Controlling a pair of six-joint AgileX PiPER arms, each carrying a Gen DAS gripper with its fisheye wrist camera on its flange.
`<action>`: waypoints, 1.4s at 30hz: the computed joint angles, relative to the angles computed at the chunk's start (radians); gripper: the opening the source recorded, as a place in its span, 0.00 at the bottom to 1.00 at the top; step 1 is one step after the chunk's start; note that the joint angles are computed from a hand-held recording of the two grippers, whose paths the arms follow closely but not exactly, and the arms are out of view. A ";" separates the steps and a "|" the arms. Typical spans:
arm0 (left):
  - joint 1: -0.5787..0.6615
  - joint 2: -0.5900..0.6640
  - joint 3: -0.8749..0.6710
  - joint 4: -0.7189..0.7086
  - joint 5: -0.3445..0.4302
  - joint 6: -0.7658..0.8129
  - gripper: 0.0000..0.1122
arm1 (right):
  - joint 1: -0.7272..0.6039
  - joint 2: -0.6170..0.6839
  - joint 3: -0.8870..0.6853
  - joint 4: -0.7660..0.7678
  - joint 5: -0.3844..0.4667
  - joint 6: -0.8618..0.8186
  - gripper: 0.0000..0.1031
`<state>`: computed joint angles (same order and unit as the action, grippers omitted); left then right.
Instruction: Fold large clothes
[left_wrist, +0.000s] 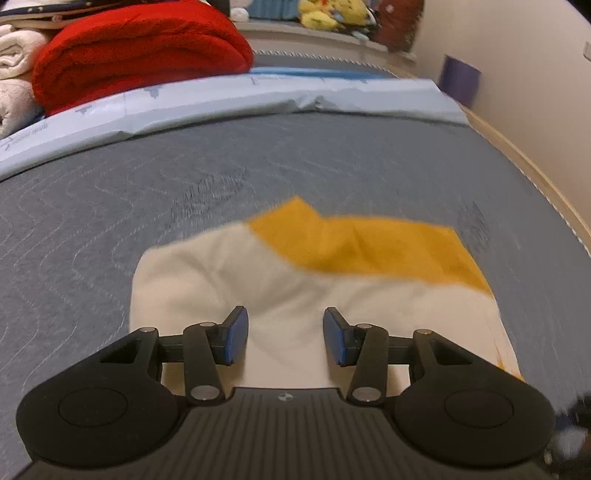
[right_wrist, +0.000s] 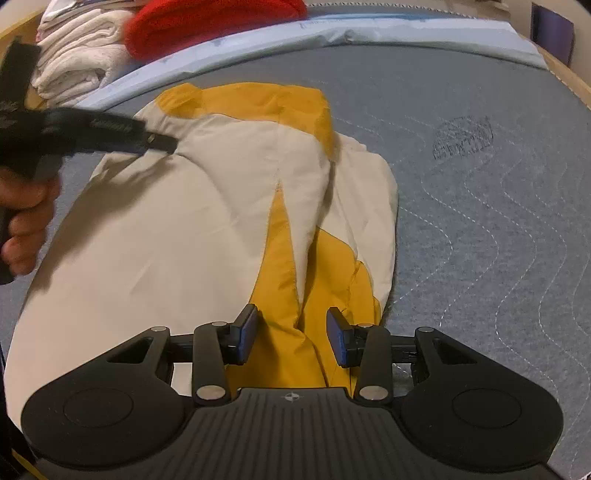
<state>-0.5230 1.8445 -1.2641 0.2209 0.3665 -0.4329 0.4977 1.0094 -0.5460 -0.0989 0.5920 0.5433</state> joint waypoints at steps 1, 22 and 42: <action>-0.003 0.019 -0.020 0.027 0.000 -0.031 0.46 | 0.001 0.001 0.001 0.001 0.003 0.008 0.42; 0.274 -0.147 -0.007 -0.566 0.322 0.452 0.70 | 0.061 -0.025 0.019 -0.135 0.030 0.251 0.60; 0.460 0.076 0.109 -1.268 0.338 0.955 0.76 | -0.158 0.099 0.065 0.330 -0.181 -0.053 0.54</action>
<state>-0.0634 1.9204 -1.1552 -1.0473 0.7041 0.5222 0.3401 1.1086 -0.4810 0.2314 0.4106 0.4901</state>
